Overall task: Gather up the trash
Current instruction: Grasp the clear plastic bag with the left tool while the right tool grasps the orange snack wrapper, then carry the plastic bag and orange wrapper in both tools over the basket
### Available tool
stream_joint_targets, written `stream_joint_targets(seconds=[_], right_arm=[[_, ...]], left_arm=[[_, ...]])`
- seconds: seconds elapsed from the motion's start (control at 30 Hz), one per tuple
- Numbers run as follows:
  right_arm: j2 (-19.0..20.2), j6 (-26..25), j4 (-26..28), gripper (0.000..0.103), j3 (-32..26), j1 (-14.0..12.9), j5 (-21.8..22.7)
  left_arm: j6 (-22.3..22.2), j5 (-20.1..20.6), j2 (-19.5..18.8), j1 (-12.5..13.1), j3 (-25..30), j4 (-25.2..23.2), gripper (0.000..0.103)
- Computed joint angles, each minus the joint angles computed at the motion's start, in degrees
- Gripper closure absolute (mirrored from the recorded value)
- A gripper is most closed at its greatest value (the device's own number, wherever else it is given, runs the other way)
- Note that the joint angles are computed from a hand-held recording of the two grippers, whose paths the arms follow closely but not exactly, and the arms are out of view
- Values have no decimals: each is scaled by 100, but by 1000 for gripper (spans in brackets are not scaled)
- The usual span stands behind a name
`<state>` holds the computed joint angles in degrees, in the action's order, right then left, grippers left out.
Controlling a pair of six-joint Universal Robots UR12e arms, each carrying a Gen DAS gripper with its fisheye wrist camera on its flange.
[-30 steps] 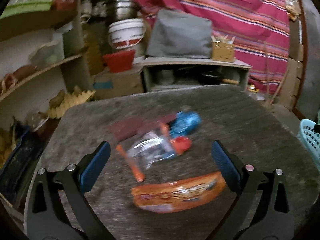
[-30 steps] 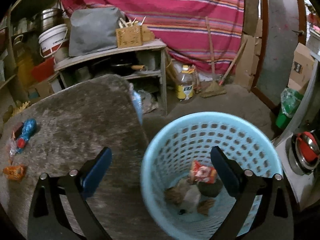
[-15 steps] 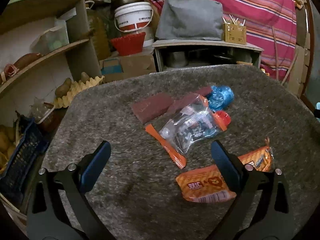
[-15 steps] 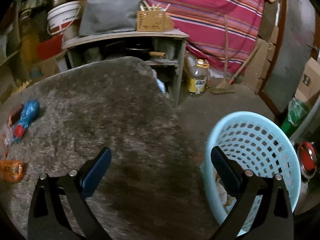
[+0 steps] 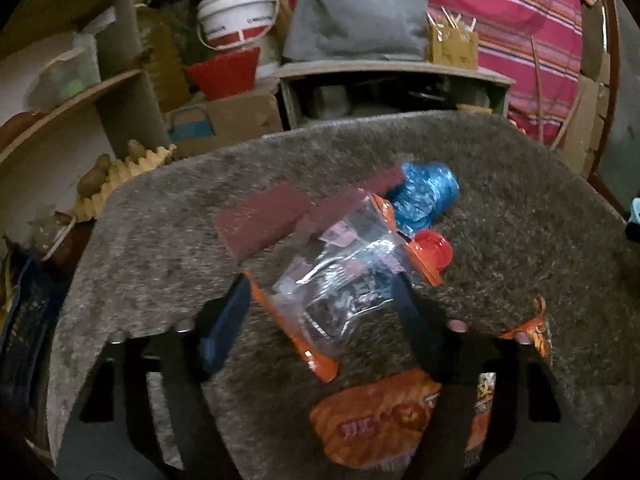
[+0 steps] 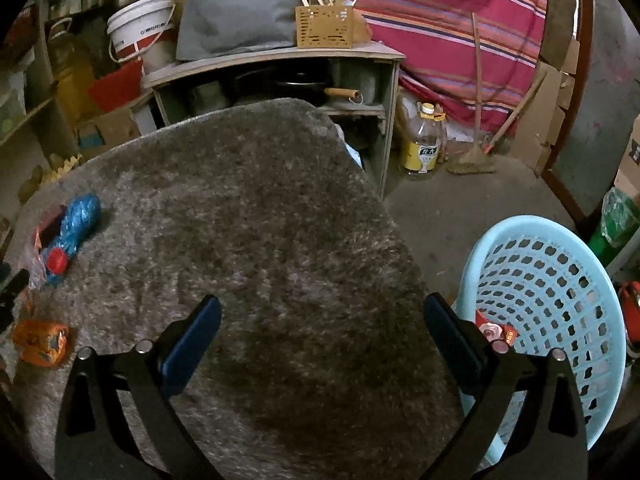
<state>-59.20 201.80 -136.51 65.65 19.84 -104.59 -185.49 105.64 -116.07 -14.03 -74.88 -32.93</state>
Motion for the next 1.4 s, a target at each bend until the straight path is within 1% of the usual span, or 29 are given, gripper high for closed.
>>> stream_joint_targets(seconds=[0.03, 0.07, 0.1, 0.17, 0.27, 0.4, 0.43, 0.57, 0.7, 0.77, 0.87, 1.03, 1.07, 1.13, 1.17, 1.23, 1.27, 1.33, 1.4], right_arm=[[-5, 13, -24, 4, 8, -7, 34], [-9, 11, -45, 4, 14, -14, 88], [-10, -11, -57, 4, 15, -15, 123], [-5, -66, -60, 4, 6, -1, 112], [-13, -81, -74, 4, 19, 9, 141], [-48, -82, -218, 4, 87, 21, 331], [-48, -108, -242, 4, 90, 37, 346], [34, -434, -357, 4, 2, 191, 332], [167, -922, -517, 4, -174, 402, 406], [269, -1145, -470, 4, -330, 514, 460], [411, -1239, -385, 4, -537, 630, 536], [617, -1143, -313, 6, -812, 735, 810], [642, -1155, -304, 8, -840, 757, 804], [694, -1222, -231, 24, -908, 791, 808], [737, -1268, -115, 28, -976, 803, 847], [788, -1288, 42, 40, -1048, 799, 990], [811, -1292, 125, 43, -1078, 783, 1183], [803, -1344, 125, 61, -1058, 752, 1493], [783, -1422, 80, 73, -1023, 723, 1769]], left_arm=[[41, -91, -33, 14, 51, -110, 59], [63, -132, -50, 21, 76, -170, 81], [78, -162, -63, 29, 96, -225, 83], [58, -220, -28, 46, 34, -91, 85], [92, -56, 82, 22, -98, 151, 87], [34, -7, 288, 39, -334, 411, 87], [45, 59, 345, 36, -406, 496, 87], [-4, 161, 522, 79, -630, 639, 87], [-19, 270, 674, 149, -846, 709, 87], [-115, 255, 761, 217, -967, 739, 87], [-215, 324, 869, 277, -1121, 765, 87], [-231, 507, 990, 326, -1274, 836, 87], [-254, 509, 1007, 339, -1301, 847, 87], [-306, 507, 1041, 374, -1343, 838, 87], [-318, 510, 1047, 387, -1349, 824, 87], [-322, 502, 1056, 412, -1365, 811, 87], [-312, 509, 1056, 413, -1366, 806, 87], [-288, 539, 1043, 411, -1355, 846, 87], [-292, 501, 1029, 415, -1334, 864, 87]])
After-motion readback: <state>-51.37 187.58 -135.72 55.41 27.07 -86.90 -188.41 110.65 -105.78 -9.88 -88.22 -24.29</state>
